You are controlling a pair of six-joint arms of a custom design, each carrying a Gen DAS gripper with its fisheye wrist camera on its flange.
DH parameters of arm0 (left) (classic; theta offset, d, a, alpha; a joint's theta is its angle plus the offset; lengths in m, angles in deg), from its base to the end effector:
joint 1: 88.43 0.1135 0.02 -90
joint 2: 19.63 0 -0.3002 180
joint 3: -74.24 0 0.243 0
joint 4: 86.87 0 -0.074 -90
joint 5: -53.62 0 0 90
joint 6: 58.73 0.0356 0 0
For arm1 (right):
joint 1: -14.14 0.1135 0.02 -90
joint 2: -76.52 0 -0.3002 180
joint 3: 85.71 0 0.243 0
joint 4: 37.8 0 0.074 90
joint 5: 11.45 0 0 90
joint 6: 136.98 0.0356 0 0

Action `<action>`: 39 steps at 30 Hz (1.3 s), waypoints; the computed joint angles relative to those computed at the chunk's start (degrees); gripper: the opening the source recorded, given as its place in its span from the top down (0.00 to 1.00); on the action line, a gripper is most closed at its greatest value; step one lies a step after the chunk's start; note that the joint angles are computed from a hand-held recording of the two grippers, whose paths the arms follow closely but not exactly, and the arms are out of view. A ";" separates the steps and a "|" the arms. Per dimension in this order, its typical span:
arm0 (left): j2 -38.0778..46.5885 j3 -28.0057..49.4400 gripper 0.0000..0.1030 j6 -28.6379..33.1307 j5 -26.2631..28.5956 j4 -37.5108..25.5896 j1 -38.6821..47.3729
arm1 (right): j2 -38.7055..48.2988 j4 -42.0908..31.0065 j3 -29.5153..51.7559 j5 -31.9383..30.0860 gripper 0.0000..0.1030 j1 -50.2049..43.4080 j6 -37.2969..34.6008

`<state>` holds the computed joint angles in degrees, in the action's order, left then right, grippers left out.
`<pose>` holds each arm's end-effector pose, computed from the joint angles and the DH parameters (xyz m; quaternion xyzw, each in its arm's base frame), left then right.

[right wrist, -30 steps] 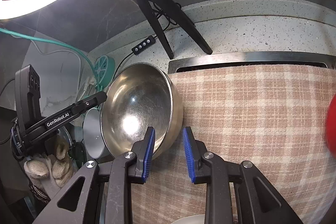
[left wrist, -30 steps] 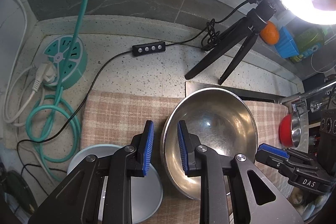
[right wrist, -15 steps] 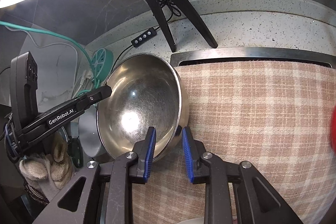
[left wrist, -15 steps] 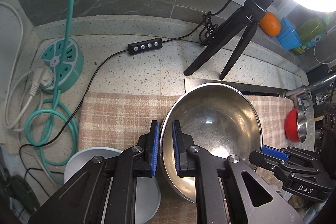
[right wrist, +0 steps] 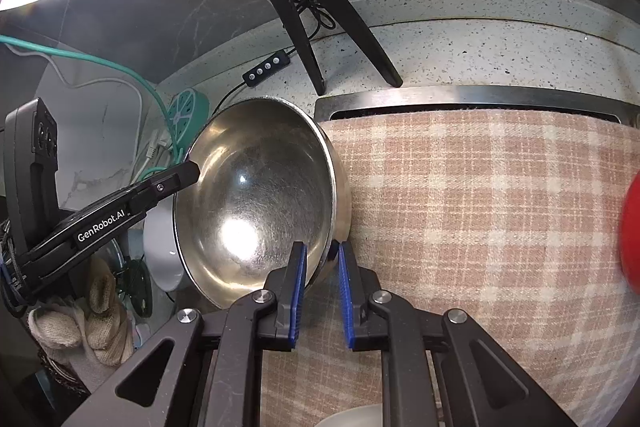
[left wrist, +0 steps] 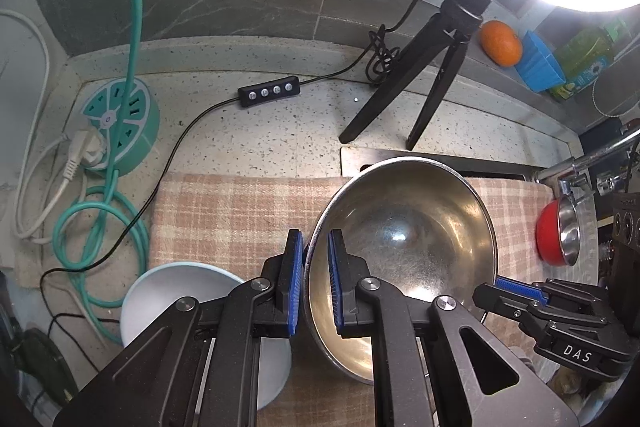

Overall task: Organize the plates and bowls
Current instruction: 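Lift the steel bowl with both tools and carry it toward the plate stack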

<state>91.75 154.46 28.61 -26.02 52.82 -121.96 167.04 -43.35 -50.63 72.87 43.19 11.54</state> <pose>0.3066 -0.2108 0.1639 0.2756 0.9436 -0.1345 0.1247 0.1851 0.1068 0.1179 0.2339 0.9383 0.2077 0.1474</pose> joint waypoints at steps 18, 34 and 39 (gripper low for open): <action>-11.11 -10.24 0.89 -2.52 1.53 -0.45 -1.86 | -16.60 -13.65 -1.58 5.93 0.86 12.84 8.65; -20.08 -22.03 0.89 -4.79 1.04 2.00 -2.00 | -9.20 -5.38 -4.56 8.59 0.86 27.54 20.39; -20.86 -24.63 0.89 -5.10 0.91 3.14 -1.56 | -4.91 -1.06 -5.14 8.52 0.86 29.54 22.06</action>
